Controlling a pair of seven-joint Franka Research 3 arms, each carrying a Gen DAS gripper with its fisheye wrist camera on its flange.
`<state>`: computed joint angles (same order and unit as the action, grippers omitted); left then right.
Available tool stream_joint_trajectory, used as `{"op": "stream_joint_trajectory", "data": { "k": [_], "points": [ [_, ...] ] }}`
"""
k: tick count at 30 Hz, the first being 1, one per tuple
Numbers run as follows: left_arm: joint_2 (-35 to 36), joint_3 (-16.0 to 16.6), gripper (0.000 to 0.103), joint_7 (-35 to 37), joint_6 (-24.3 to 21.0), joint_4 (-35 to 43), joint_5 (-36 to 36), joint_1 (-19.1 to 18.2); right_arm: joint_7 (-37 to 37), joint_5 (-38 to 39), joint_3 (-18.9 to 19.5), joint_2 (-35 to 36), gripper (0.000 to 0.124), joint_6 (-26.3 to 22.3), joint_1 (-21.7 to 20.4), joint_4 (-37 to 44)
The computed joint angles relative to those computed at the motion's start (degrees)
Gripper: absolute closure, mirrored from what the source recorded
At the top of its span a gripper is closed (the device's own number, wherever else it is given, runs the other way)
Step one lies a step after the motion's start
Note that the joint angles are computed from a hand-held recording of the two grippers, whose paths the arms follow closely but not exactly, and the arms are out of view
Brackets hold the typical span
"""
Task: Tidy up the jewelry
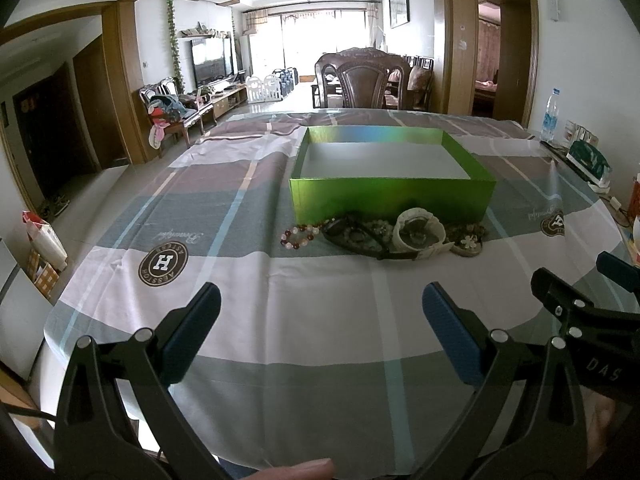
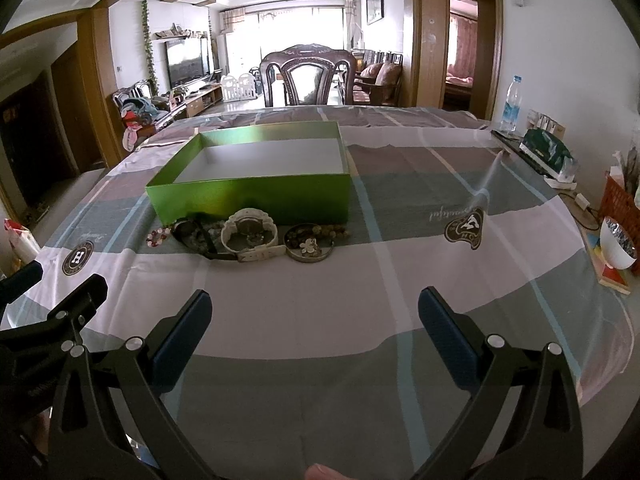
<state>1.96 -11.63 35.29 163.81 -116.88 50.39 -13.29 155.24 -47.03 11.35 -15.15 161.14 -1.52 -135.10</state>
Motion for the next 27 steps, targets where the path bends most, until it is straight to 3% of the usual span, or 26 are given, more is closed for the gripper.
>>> {"op": "stream_joint_trajectory", "data": {
  "k": [27],
  "points": [
    [-0.04,0.02,0.003,-0.31,0.01,-0.03,0.41,0.00,0.37,-0.53,-0.18,0.29,0.023,-0.55,0.43,0.42]
  ]
}}
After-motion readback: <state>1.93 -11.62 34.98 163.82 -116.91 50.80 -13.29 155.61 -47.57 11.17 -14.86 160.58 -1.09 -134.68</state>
